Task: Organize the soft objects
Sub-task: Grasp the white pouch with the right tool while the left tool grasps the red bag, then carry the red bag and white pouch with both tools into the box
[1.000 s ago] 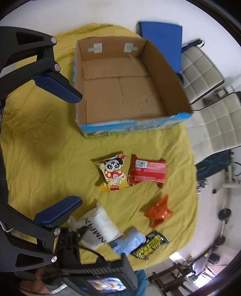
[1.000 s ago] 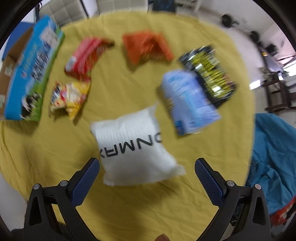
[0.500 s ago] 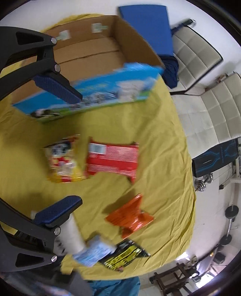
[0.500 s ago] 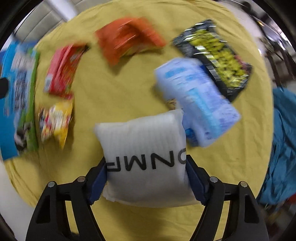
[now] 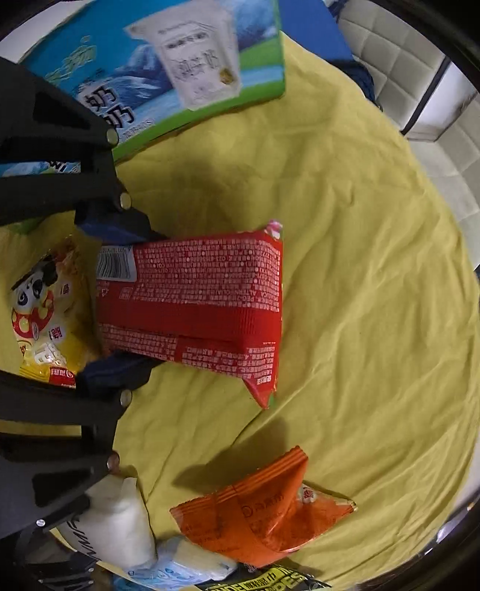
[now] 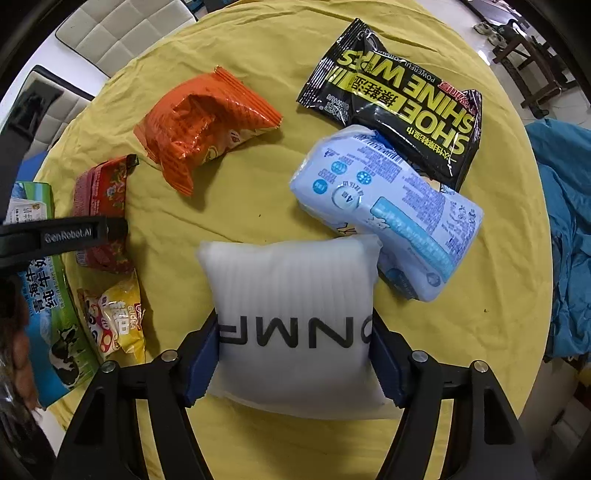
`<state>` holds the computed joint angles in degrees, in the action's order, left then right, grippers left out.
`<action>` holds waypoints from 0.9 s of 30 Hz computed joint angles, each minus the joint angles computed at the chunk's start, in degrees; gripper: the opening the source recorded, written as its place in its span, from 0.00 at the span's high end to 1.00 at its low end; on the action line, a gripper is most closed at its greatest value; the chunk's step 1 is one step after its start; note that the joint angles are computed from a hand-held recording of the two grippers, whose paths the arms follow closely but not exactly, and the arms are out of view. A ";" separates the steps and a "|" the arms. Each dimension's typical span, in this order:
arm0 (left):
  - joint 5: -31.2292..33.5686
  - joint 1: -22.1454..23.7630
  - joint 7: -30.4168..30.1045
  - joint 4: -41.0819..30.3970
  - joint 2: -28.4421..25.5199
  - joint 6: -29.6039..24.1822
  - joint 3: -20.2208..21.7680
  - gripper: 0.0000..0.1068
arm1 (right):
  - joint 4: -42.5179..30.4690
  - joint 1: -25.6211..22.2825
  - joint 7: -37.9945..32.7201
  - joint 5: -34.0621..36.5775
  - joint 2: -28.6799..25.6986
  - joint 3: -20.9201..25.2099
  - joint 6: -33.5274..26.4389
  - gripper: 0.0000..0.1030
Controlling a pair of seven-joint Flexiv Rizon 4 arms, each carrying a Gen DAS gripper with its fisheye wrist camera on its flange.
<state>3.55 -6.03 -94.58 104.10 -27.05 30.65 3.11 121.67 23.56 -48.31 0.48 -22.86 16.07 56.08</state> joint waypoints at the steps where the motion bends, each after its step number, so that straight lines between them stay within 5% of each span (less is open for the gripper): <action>1: 0.48 -0.35 -0.52 0.83 0.58 0.97 0.17 0.57 | 0.25 0.05 0.15 -0.09 0.19 -0.08 0.07 0.29; 15: 1.39 -0.99 -3.39 9.59 7.29 7.84 -0.07 0.59 | -1.67 4.91 7.30 -5.37 -1.25 -0.59 -0.11 0.40; 27: -0.78 -0.84 -3.19 17.62 18.97 12.03 -1.45 0.59 | 4.41 5.62 10.46 -4.99 8.22 1.47 2.27 0.41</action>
<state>2.78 -6.87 -97.77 121.71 -8.07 42.69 1.66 126.08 29.18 -37.85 -4.52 -14.64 17.53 58.36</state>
